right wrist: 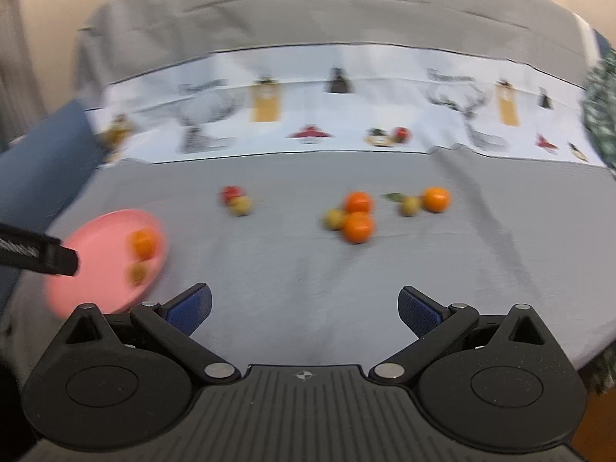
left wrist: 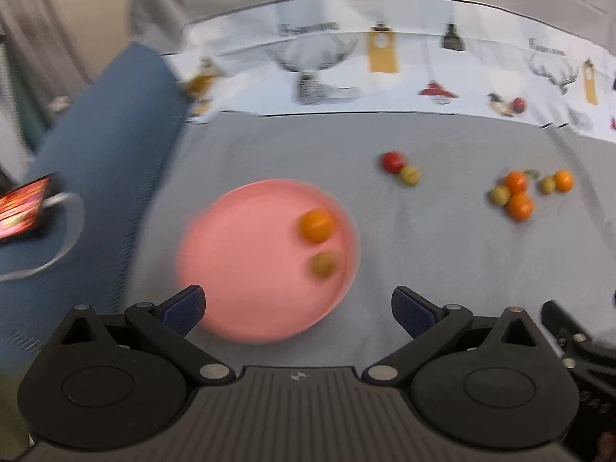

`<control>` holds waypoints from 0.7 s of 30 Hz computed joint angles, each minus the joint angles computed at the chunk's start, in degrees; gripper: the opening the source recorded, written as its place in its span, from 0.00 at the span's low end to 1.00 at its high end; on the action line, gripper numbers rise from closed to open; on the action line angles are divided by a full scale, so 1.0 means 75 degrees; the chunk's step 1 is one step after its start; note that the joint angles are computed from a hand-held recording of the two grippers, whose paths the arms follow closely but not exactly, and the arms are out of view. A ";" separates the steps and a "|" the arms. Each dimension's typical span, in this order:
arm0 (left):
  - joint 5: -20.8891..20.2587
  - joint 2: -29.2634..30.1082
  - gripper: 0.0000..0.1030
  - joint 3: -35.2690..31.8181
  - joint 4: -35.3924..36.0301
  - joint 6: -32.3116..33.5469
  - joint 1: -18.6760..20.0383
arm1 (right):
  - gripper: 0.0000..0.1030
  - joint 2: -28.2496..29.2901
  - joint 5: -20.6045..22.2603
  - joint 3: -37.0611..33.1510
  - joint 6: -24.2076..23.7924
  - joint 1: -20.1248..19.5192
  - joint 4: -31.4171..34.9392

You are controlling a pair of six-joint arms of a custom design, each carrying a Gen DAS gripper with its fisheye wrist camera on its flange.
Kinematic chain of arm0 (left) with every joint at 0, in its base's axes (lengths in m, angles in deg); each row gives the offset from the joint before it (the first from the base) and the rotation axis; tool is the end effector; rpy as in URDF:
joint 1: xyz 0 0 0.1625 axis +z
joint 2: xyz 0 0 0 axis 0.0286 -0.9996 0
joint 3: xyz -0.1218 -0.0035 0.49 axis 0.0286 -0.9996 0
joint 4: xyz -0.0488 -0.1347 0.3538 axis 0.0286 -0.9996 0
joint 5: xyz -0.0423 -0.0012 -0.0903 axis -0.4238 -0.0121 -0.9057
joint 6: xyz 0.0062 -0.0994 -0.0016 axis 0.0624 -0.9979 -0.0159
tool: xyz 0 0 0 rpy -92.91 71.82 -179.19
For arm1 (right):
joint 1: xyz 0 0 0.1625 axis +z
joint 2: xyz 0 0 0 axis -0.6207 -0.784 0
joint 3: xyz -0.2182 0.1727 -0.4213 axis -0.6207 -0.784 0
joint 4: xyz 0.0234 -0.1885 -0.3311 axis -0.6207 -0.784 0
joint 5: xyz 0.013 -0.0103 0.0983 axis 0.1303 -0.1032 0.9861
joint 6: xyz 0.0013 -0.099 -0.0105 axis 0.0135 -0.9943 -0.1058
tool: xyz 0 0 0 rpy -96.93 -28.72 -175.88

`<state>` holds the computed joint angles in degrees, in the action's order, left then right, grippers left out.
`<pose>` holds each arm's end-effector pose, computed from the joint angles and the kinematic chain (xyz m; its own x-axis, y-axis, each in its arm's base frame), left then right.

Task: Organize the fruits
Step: 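Grasp a small yellow fruit with the left tool while the right tool grasps a tangerine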

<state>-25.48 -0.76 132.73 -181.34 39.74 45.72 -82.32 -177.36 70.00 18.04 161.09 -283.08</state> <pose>-0.1263 -0.4641 0.3072 -0.5790 -0.1311 -0.8047 0.3510 0.8508 -0.3911 0.3274 -0.3995 0.0320 -0.7664 -0.0472 0.6407 -0.4900 0.6878 -0.5355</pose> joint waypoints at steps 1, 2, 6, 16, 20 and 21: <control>-0.0145 0.0337 1.00 -0.0146 -0.0697 0.0513 0.0199 | 0.99 0.0055 -0.0035 -0.0113 -0.0114 -0.0202 -0.0139; -0.0279 0.0669 1.00 -0.0282 -0.1399 0.0992 0.0385 | 0.99 0.0112 -0.0071 -0.0256 -0.0207 -0.0397 -0.0225; -0.0608 0.2064 1.00 -0.1111 -0.3294 0.2376 0.1108 | 0.99 0.0417 -0.0063 -0.1007 -0.0725 -0.1149 -0.0346; -0.0487 0.4209 1.00 -0.3192 -0.3893 0.3521 0.2348 | 0.99 0.1455 0.0440 -0.2786 -0.2536 -0.2398 -0.0530; -0.0873 0.4321 1.00 -0.3270 -0.4524 0.3554 0.2642 | 0.99 0.1582 0.0589 -0.2809 -0.2790 -0.2452 -0.0959; -0.0978 0.4290 1.00 -0.3286 -0.4511 0.3470 0.2686 | 0.99 0.1585 0.0602 -0.2814 -0.2786 -0.2458 -0.0967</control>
<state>-32.81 31.42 108.08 -215.18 65.77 65.86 -70.43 -172.84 48.90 -2.86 142.65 -290.33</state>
